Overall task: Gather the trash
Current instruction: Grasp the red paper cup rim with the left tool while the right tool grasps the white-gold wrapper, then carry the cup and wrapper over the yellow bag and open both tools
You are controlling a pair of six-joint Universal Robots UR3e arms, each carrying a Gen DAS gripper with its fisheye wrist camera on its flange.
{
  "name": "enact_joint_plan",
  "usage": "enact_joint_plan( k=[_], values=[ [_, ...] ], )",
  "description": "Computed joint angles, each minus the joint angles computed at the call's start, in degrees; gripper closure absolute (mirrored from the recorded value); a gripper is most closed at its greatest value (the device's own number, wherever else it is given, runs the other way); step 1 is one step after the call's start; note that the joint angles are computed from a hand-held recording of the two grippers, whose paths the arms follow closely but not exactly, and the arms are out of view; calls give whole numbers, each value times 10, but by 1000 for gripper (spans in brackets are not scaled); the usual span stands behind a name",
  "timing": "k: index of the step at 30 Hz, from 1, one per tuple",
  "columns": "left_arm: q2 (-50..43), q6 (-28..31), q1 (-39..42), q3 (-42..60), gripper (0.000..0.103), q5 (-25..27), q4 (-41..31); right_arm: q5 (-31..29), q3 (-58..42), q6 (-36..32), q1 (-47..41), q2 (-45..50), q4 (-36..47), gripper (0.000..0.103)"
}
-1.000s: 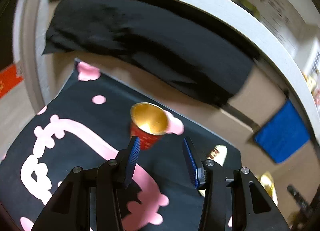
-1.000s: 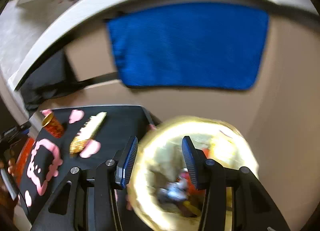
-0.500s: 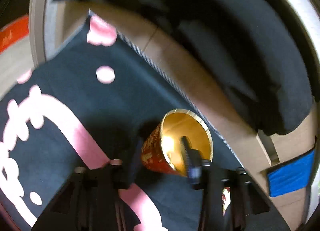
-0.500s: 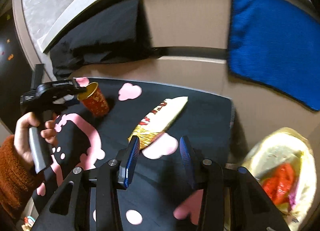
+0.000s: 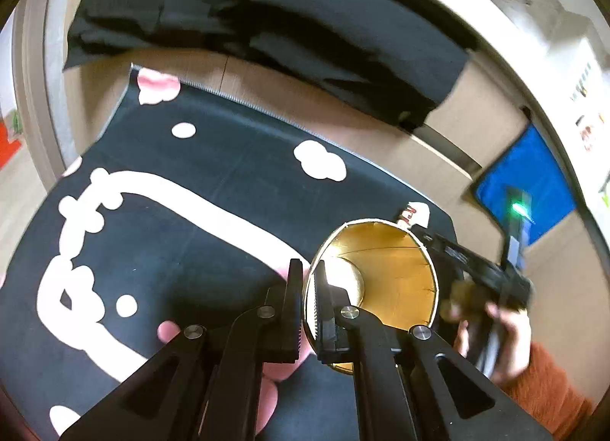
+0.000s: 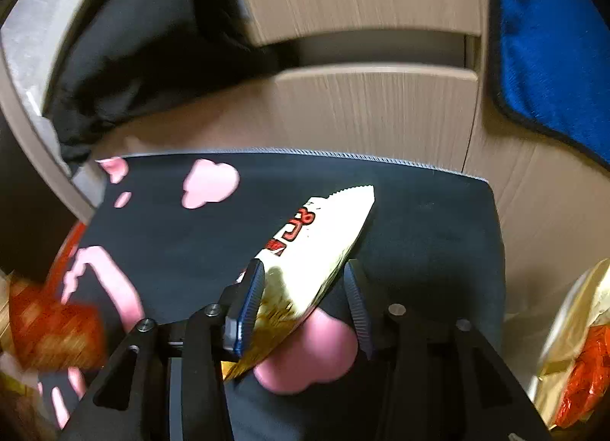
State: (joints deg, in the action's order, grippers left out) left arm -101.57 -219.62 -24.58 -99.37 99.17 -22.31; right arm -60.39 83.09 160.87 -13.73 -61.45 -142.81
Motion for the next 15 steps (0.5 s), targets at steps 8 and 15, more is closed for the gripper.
enact_joint_plan(
  k=[8, 15],
  values=[
    [-8, 15, -11, -4, 98, 18, 28, 9, -21, -44, 29, 20, 34, 75],
    [-31, 10, -64, 68, 98, 67, -11, 70, 97, -131, -28, -133, 47, 78]
  ],
)
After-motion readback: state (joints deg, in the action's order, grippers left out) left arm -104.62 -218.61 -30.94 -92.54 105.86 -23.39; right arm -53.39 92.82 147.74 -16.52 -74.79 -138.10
